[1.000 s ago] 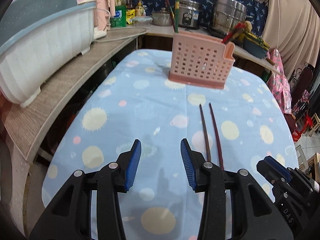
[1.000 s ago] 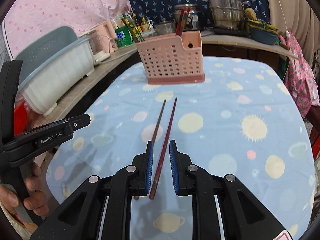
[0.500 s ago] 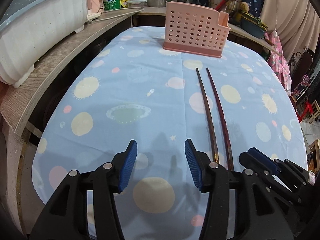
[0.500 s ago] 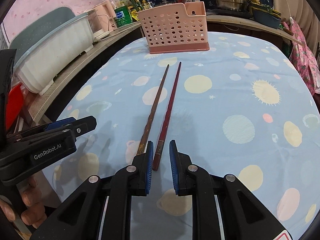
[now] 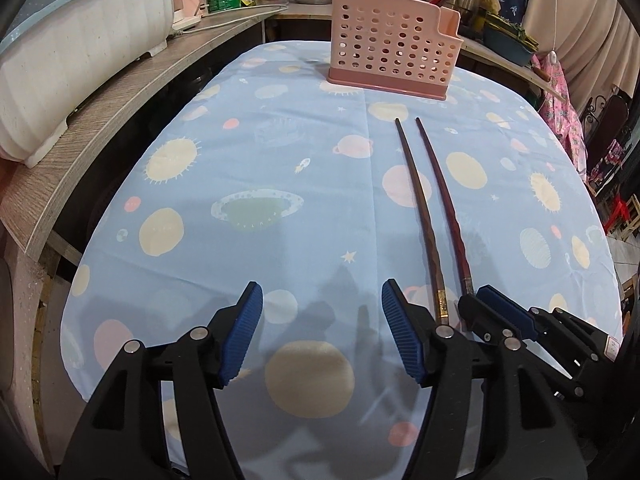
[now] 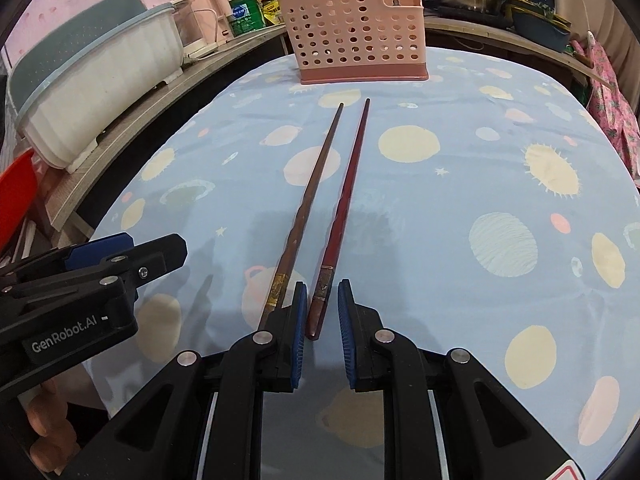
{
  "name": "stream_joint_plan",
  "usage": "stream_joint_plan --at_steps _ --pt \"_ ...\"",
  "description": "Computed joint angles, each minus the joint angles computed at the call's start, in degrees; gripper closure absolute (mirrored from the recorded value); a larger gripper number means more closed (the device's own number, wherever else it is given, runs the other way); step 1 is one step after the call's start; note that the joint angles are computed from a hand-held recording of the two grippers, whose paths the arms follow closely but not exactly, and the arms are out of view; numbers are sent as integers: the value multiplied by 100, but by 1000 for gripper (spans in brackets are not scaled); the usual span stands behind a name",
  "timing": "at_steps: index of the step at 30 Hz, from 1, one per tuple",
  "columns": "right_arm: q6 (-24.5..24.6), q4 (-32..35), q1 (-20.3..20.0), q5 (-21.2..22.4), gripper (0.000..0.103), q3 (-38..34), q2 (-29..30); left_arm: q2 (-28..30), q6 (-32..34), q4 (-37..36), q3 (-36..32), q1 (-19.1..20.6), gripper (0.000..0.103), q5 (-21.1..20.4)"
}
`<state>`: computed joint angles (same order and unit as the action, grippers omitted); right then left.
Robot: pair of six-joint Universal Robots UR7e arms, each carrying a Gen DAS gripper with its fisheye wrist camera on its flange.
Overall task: Organize utensils
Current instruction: 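Close the right tool on the dark red chopstick while the left tool grasps the brown one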
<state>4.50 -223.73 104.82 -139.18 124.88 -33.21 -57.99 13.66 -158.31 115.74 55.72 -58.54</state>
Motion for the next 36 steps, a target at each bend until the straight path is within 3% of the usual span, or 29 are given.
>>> stream_joint_plan --at_steps 7,19,26,31,36 --pt "72 -249 -27 -37 96 156 -7 35 -25 40 32 -13 41 -25" --pt "556 -847 6 -186 96 780 -61 105 -17 67 217 -140 29 -292" --pt "587 -909 27 -189 96 833 -40 338 -42 -46 250 -222 29 -281" --pt "568 -897 33 -210 96 808 -29 494 130 -400 314 -263 35 -60" --pt "577 -901 50 -230 96 800 -11 462 261 -458 332 -259 54 -81"
